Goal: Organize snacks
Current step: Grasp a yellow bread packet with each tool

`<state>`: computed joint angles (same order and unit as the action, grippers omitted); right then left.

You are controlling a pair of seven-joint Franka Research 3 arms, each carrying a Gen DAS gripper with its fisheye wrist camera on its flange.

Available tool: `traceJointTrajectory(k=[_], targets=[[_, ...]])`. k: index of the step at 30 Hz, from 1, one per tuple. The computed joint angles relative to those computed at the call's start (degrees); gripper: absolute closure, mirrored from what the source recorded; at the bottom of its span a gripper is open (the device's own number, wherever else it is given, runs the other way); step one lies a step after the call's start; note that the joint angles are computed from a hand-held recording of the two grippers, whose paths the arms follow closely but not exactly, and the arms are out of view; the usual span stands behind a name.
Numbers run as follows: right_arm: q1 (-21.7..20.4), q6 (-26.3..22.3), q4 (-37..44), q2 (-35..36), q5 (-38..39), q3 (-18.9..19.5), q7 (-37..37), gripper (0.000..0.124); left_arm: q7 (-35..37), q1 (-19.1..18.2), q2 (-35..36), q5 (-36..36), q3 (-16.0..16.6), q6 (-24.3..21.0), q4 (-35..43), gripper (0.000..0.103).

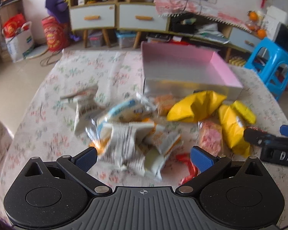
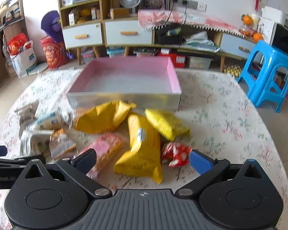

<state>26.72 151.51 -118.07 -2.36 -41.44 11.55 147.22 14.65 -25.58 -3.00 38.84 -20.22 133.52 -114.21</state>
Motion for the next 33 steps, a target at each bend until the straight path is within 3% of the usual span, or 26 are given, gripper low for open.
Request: traceJointTrajectory(k=[3,8,13,18,25,33], targets=[[-0.49,0.32,1.29,0.07,1.84,-0.59,-1.64,0.031,4.24,0.42,-0.09,-0.06,0.53,0.28,0.89,0.000],[-1.11,-0.44,4.84,1.58,13.99,-1.90,-12.67,0.031,14.38,1.88,-0.44,-5.64,2.03,3.80,1.25,0.000],[-1.45,-3.54,8.79,4.30,24.96,-2.97,-21.61,0.032,20.15,2.86,1.30,-5.99,2.28,3.99,3.07,0.000],[-2.02,-3.96,9.72,5.82,35.33,-3.95,-25.81,0.038,30.08,3.79,5.10,-15.25,3.26,13.02,4.36,0.003],[-3.11,-6.76,12.05,8.28,50.05,-4.33,-31.63,0.050,42.41,4.67,12.56,-24.49,3.00,22.25,8.44,0.009],[-4.34,-12.24,13.78,10.08,60.22,-4.49,-34.58,0.056,48.82,4.67,18.25,-26.68,2.81,23.80,12.37,0.025]])
